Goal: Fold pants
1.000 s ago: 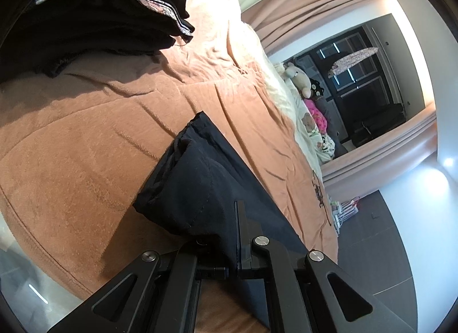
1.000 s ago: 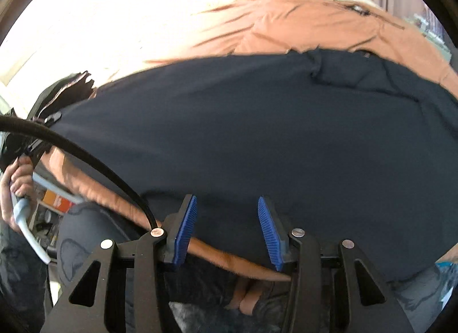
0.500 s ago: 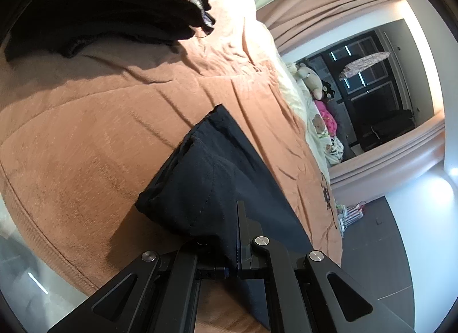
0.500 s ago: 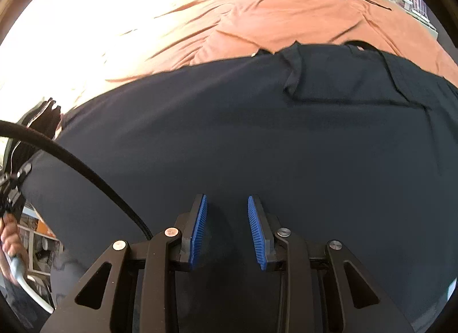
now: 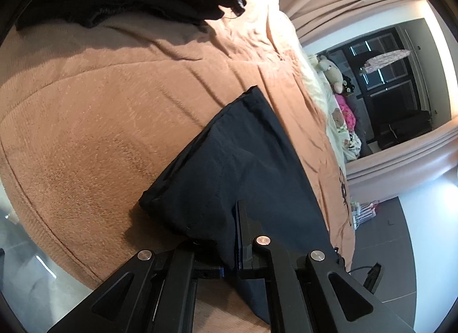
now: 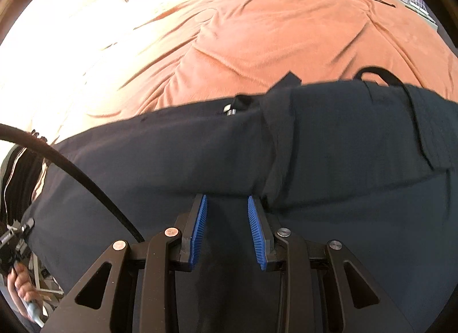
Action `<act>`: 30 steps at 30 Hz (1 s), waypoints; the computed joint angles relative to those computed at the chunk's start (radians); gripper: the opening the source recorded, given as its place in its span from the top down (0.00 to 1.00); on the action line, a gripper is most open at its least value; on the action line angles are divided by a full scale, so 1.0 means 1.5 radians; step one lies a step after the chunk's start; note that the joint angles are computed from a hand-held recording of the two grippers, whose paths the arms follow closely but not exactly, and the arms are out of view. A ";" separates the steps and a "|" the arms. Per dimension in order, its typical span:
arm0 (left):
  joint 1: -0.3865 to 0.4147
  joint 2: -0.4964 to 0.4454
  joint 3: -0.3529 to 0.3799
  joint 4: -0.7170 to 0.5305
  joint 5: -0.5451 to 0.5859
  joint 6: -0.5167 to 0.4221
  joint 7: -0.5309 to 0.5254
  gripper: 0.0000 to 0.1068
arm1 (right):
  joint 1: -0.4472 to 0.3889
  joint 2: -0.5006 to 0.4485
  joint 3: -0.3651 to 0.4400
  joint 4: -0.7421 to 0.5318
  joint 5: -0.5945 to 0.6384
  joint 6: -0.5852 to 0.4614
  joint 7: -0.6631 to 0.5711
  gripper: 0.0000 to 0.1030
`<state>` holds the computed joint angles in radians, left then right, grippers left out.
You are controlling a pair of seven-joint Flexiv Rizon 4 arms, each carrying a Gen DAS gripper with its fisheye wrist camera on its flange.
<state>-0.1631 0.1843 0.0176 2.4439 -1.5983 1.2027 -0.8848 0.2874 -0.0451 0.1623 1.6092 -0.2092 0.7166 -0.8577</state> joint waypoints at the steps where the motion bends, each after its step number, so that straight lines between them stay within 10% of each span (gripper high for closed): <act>1: 0.000 -0.001 0.000 0.001 -0.001 0.000 -0.001 0.94 | 0.001 -0.012 -0.002 -0.009 -0.001 0.003 -0.008 0.73; 15: -0.006 -0.001 -0.006 0.009 -0.016 0.020 -0.001 0.88 | 0.004 -0.072 -0.008 -0.130 0.027 -0.045 -0.314 0.73; 19: -0.008 -0.001 -0.010 0.009 -0.022 0.030 -0.002 0.88 | 0.001 -0.112 -0.017 -0.182 0.021 -0.080 -0.397 0.49; 30: -0.008 0.001 -0.009 0.012 -0.003 0.033 -0.015 0.88 | 0.041 -0.222 -0.031 -0.282 -0.042 -0.171 -0.519 0.49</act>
